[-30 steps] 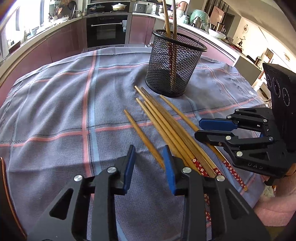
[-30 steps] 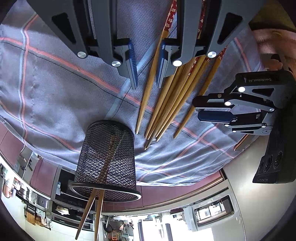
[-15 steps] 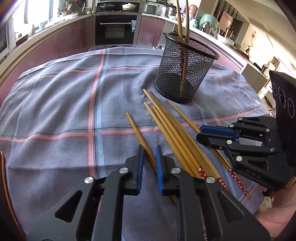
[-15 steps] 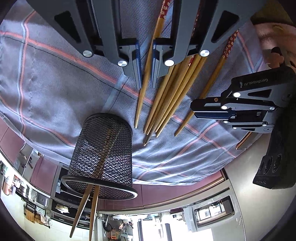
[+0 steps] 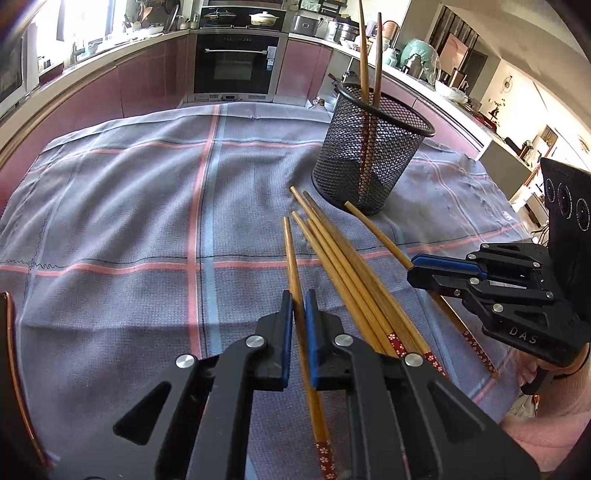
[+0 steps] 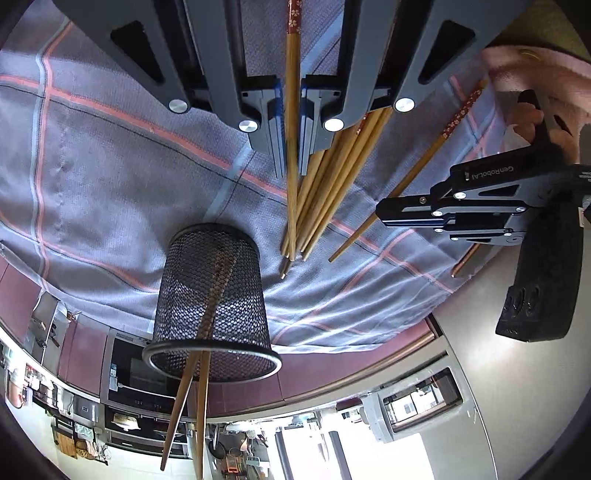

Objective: Organize utensils
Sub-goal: 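Close the left tool on a chopstick while the right tool grasps another, then lift the left tool's chopstick over the mesh cup while the right tool carries its own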

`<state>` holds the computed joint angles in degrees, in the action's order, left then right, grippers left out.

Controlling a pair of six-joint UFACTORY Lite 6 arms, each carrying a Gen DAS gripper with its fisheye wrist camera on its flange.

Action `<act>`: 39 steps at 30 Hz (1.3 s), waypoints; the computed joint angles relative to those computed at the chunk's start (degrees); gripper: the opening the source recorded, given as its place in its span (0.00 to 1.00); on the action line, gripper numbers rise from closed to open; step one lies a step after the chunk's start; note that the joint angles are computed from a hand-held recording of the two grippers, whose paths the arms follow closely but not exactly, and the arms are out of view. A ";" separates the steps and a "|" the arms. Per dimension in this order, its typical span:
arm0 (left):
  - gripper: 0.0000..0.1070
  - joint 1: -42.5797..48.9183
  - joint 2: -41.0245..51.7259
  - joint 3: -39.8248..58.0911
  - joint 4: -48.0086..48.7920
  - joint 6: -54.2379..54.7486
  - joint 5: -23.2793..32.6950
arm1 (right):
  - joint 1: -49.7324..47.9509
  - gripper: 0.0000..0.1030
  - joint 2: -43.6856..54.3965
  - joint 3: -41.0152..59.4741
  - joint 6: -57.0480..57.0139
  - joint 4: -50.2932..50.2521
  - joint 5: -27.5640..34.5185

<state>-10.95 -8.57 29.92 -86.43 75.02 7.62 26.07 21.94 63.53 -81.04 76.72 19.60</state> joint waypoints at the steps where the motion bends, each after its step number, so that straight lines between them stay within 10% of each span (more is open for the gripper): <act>1: 0.07 0.05 -0.50 -0.06 1.17 -1.10 0.21 | -0.06 0.05 -0.35 -0.05 -0.18 0.26 0.24; 39: 0.06 20.29 -22.59 6.95 12.39 -10.44 30.05 | -10.01 0.05 -15.60 -5.36 -20.30 23.46 11.81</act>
<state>9.34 -31.16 36.88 -74.04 64.58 37.68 16.06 6.34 58.18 -101.34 100.18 31.41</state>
